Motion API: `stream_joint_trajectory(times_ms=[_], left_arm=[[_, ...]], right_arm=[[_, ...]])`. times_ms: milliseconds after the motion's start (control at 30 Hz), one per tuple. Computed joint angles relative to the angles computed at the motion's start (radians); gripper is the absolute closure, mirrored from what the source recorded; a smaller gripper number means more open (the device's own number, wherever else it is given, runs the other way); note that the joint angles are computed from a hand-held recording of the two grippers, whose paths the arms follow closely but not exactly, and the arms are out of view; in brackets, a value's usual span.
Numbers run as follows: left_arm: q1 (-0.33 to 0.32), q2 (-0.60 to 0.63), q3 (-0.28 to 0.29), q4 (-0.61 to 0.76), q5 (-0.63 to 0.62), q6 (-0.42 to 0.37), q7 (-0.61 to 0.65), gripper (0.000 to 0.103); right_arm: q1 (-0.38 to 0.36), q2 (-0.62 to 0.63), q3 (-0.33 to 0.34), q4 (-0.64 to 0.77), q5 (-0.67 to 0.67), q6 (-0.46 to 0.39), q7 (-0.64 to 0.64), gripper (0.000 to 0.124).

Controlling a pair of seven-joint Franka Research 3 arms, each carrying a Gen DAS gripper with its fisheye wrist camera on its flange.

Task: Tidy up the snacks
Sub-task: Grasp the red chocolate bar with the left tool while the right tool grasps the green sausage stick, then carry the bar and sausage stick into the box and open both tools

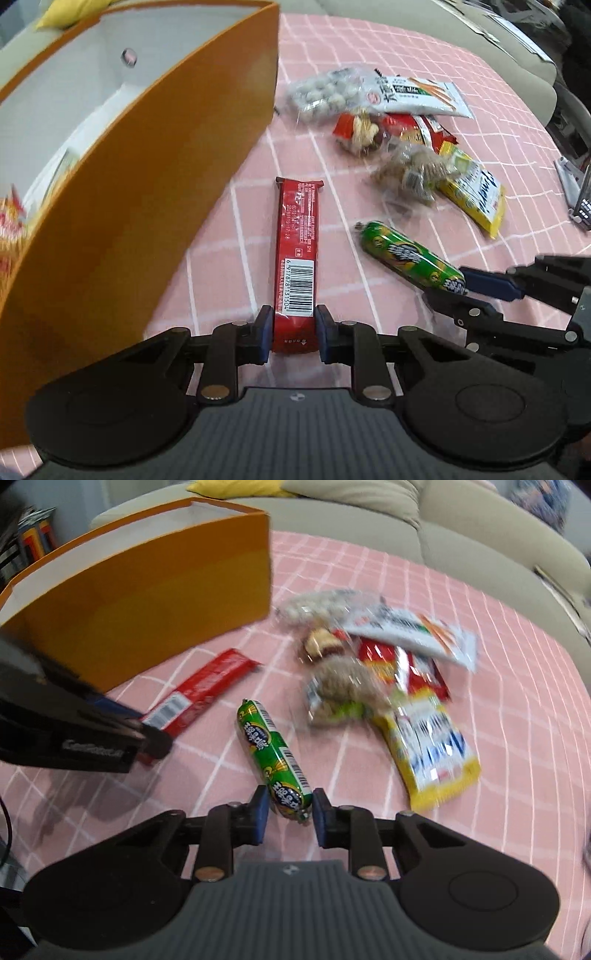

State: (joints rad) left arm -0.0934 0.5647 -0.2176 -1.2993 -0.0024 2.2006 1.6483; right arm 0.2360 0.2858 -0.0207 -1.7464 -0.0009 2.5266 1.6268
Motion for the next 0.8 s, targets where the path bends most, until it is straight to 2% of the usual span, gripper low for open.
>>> stream_joint_trajectory(times_ms=[167, 300, 333, 367, 433, 467, 500, 633, 700, 733, 800], left_arm=[[0.025, -0.052, -0.013, -0.057, -0.052, -0.043, 0.001, 0.077], [0.022, -0.061, -0.003, -0.073, -0.050, -0.065, -0.008, 0.072], [0.025, -0.067, -0.004, -0.083, -0.055, -0.055, -0.005, 0.071], [0.029, -0.071, -0.005, -0.089, -0.061, -0.044, -0.003, 0.066], [0.034, -0.081, -0.007, -0.106, -0.073, -0.005, -0.001, 0.054], [0.036, -0.082, -0.009, -0.109, -0.078, 0.017, 0.004, 0.048], [0.036, -0.078, -0.011, -0.103, -0.080, 0.027, 0.010, 0.045], [0.020, -0.028, -0.012, -0.035, -0.059, 0.009, 0.027, 0.045], [0.004, -0.015, -0.002, -0.020, -0.031, 0.005, 0.016, 0.045], [-0.004, -0.009, 0.005, -0.015, -0.015, 0.004, 0.005, 0.046], [-0.009, -0.005, 0.007, -0.017, 0.002, 0.010, 0.000, 0.050]], right_arm=[[-0.023, -0.041, 0.017, -0.025, 0.103, -0.078, 0.032, 0.102], [-0.025, -0.053, 0.023, -0.044, 0.111, -0.063, 0.016, 0.099], [-0.026, -0.060, 0.026, -0.052, 0.115, -0.048, -0.002, 0.094], [-0.026, -0.066, 0.029, -0.062, 0.116, -0.027, -0.025, 0.081], [-0.018, -0.075, 0.026, -0.087, 0.079, 0.038, -0.059, 0.071], [-0.014, -0.076, 0.026, -0.095, 0.059, 0.068, -0.082, 0.070], [-0.012, -0.075, 0.026, -0.099, 0.046, 0.088, -0.104, 0.070], [-0.011, -0.047, 0.030, -0.085, 0.038, 0.142, -0.195, 0.071], [-0.002, -0.025, 0.024, -0.065, 0.024, 0.142, -0.210, 0.074], [0.001, -0.018, 0.022, -0.058, 0.022, 0.135, -0.214, 0.080], [0.015, 0.002, 0.009, -0.037, -0.001, 0.117, -0.194, 0.084]])
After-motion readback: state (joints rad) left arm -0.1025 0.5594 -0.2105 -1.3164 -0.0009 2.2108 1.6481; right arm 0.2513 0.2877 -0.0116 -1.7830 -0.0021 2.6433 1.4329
